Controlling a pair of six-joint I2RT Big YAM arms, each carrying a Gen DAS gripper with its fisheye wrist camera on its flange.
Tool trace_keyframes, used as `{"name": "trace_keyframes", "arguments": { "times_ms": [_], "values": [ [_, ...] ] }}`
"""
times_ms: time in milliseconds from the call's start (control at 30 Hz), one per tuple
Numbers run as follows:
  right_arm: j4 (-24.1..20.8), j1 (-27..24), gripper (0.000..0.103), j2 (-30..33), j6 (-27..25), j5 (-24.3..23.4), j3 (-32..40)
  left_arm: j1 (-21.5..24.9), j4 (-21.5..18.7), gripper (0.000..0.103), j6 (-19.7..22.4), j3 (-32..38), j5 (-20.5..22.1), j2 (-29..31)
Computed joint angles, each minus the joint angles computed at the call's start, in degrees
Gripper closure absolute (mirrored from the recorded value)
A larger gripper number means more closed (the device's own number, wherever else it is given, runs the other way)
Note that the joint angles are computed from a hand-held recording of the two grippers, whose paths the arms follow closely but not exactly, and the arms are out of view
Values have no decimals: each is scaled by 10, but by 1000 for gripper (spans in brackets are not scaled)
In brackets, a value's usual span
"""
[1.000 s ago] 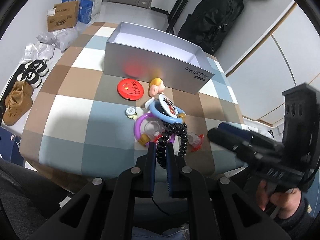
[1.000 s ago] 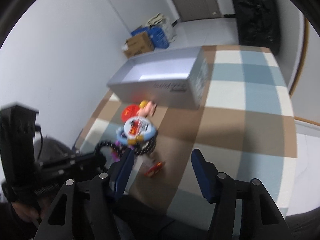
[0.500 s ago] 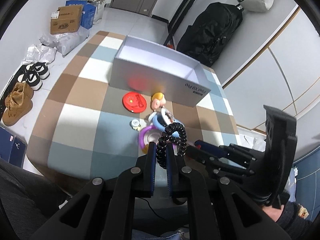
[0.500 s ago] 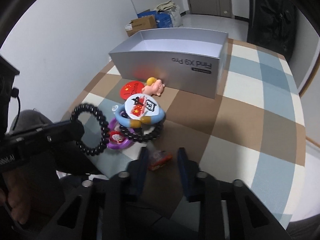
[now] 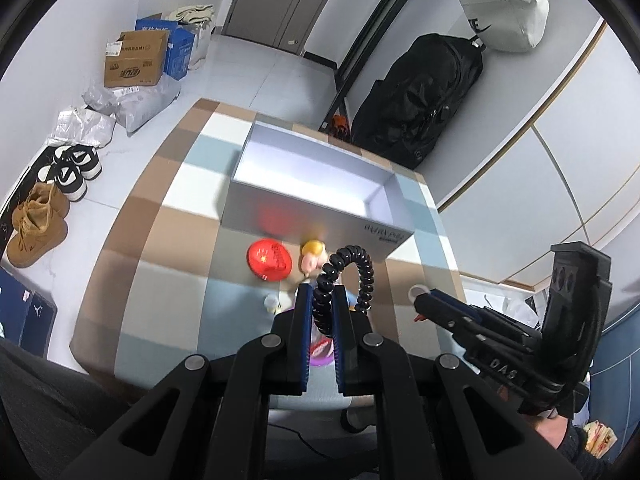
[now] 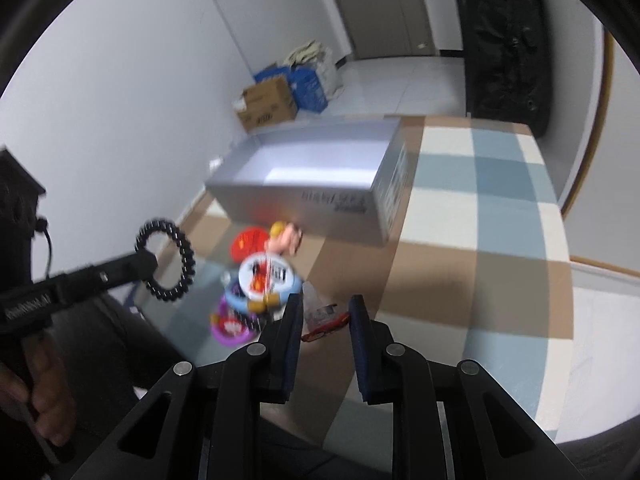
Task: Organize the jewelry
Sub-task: 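Lift the black bracelet with the left gripper while the right gripper grasps a red-clear charm, then carry the bracelet and charm into the grey box and open both grippers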
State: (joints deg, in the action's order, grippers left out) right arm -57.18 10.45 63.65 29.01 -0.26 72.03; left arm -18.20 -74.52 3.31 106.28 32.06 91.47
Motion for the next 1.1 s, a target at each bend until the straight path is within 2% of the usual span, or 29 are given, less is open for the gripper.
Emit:
{"name": "trace_keyframes", "arguments": {
  "times_ms": [333, 633, 800, 933, 1100],
  "values": [
    [30, -36, 81, 29, 3, -38, 61, -8, -4, 98, -12, 76, -5, 47],
    [47, -63, 81, 109, -12, -71, 149, -23, -23, 98, -4, 183, -20, 122],
    [49, -71, 81, 154, -13, -72, 180, -31, -51, 98, 4, 238, -36, 168],
    [51, -73, 81, 179, -11, -72, 190, -36, -91, 98, 12, 281, -49, 203],
    [66, -82, 81, 188, 17, -84, 180, -42, -121, 98, 21, 304, -65, 225]
  ]
}}
